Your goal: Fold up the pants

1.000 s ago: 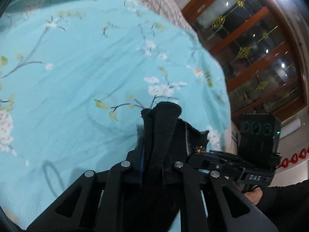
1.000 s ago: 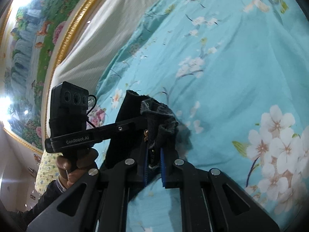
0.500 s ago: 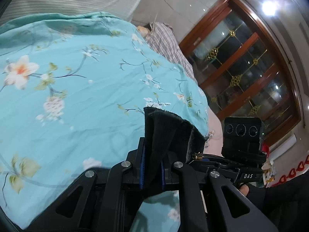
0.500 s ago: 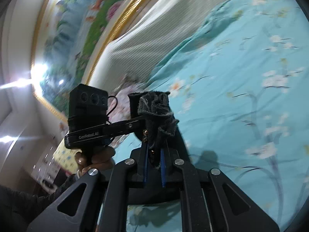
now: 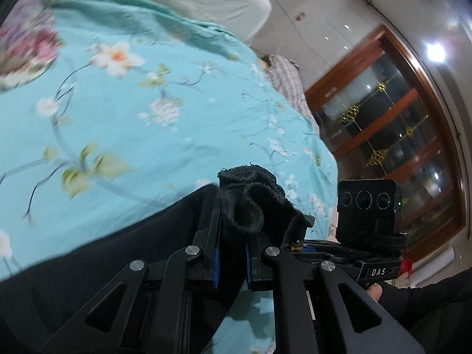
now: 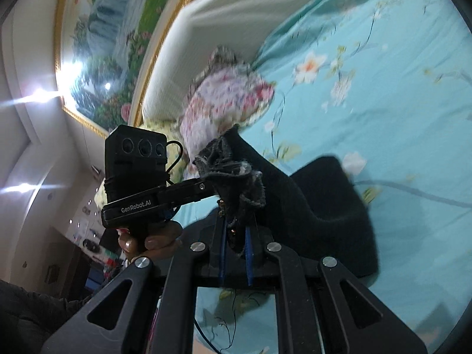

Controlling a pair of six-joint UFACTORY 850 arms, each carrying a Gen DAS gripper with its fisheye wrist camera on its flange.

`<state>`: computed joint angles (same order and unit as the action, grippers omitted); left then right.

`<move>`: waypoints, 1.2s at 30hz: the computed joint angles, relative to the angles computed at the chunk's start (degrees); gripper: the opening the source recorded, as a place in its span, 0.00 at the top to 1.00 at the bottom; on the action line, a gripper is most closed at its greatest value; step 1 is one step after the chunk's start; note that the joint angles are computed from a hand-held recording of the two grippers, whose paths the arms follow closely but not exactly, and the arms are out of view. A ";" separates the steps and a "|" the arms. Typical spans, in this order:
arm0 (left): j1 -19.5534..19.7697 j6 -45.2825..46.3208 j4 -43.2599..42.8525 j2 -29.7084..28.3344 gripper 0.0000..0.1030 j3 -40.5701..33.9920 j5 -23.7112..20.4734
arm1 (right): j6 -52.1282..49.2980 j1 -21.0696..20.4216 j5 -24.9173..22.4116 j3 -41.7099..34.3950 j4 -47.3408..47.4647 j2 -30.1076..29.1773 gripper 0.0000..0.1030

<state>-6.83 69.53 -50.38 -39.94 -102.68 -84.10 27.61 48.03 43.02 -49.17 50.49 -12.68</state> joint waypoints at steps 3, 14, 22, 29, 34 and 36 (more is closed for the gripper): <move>1.36 -0.19 0.83 -0.35 0.89 0.64 0.77 | 1.63 -1.00 -2.67 -1.37 -2.74 -1.73 0.89; 3.88 -1.70 2.70 -1.19 0.89 2.60 3.39 | 1.86 -2.59 -9.94 -6.06 -5.29 -6.62 0.87; 5.56 -3.17 2.97 -0.65 0.89 4.51 5.65 | -0.40 -3.14 -14.33 -8.28 -4.61 -7.98 0.79; 8.44 -5.11 1.58 1.33 0.89 7.32 7.90 | -2.14 -2.92 -15.97 -10.56 -5.89 -9.18 0.52; 10.56 -6.75 0.27 2.94 0.89 9.46 10.62 | -1.49 -3.00 -16.97 -11.62 -6.99 -9.65 0.52; 11.43 -7.31 0.13 3.43 0.89 10.25 11.49 | -1.67 -2.93 -17.33 -11.98 -7.59 -9.62 0.51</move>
<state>4.60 62.22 -50.25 -36.51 -92.43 -72.61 25.94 45.10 25.69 -61.15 42.90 -22.30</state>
